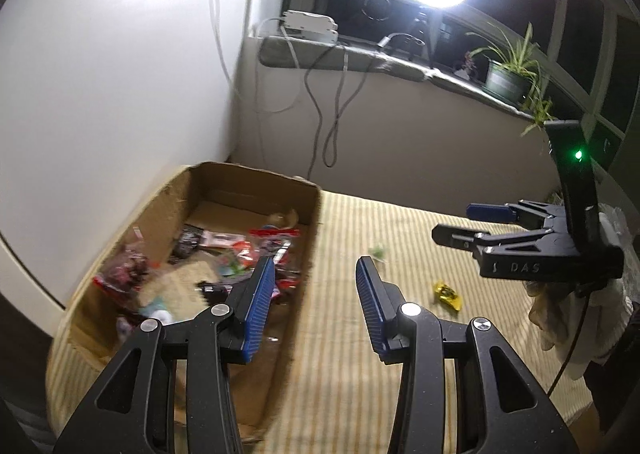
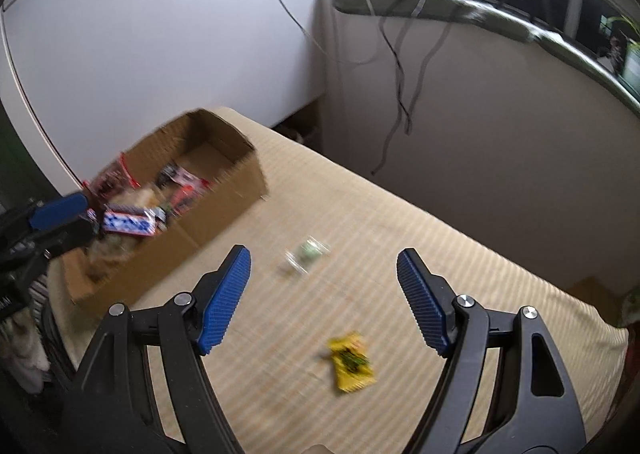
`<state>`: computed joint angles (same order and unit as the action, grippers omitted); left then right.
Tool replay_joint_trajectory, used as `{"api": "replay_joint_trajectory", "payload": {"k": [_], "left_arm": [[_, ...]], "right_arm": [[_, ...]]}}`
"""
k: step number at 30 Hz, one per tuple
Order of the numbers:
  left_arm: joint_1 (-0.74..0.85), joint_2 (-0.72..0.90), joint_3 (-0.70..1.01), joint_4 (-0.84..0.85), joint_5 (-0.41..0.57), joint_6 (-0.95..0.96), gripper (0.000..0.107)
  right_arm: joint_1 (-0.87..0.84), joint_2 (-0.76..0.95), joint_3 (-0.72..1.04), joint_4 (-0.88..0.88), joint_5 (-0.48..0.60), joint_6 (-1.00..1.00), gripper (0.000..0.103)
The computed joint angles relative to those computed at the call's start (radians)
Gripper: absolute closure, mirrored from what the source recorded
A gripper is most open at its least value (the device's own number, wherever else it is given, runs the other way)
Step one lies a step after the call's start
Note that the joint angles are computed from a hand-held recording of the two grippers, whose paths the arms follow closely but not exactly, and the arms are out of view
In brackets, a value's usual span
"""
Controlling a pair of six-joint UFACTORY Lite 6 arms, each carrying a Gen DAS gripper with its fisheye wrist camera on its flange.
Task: Organize snacks
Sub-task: 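Grasp the small green wrapped candy with the left tool while the right tool grasps the yellow candy packet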
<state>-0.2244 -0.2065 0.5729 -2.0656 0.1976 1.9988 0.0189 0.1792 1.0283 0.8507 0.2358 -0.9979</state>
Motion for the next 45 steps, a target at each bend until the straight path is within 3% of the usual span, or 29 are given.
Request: {"api": "replay_joint_trajectory", "payload": {"k": [2,9,15,22,28,32,39,42,45], "left_arm": [[-0.036,0.015,0.008,-0.059,-0.011,0.046,0.066],[-0.189,0.167,0.090,-0.503,-0.034,0.443,0.066],[-0.261,0.307,0.181,-0.693,-0.036,0.622,0.066],[-0.276,0.517,0.363,-0.547,-0.043,0.453,0.071],[-0.266,0.672,0.511,-0.388,-0.063,0.295,0.073],[-0.270,0.729,0.568,-0.378,-0.073,0.292,0.074],[-0.269,0.848,0.699,-0.118,-0.102,0.038,0.074],[-0.270,0.875,0.723,-0.093,-0.112,0.025,0.082],[-0.273,0.881,0.724,-0.212,-0.112,0.149,0.087]], "right_arm": [[-0.034,-0.007,-0.034,0.061,-0.002,-0.084,0.025],[-0.136,-0.013,-0.133,0.318,0.012,-0.415,0.025],[-0.179,-0.015,-0.192,0.488,0.036,-0.659,0.025],[-0.176,0.008,-0.217,0.595,0.066,-0.806,0.025],[-0.169,0.066,-0.207,0.649,0.076,-0.875,0.038],[-0.162,0.109,-0.189,0.686,0.070,-0.907,0.045],[-0.134,0.138,-0.164,0.717,0.048,-0.934,0.046],[-0.107,0.146,-0.162,0.767,0.019,-0.982,0.052],[-0.098,0.153,-0.155,0.793,0.008,-1.007,0.057]]}}
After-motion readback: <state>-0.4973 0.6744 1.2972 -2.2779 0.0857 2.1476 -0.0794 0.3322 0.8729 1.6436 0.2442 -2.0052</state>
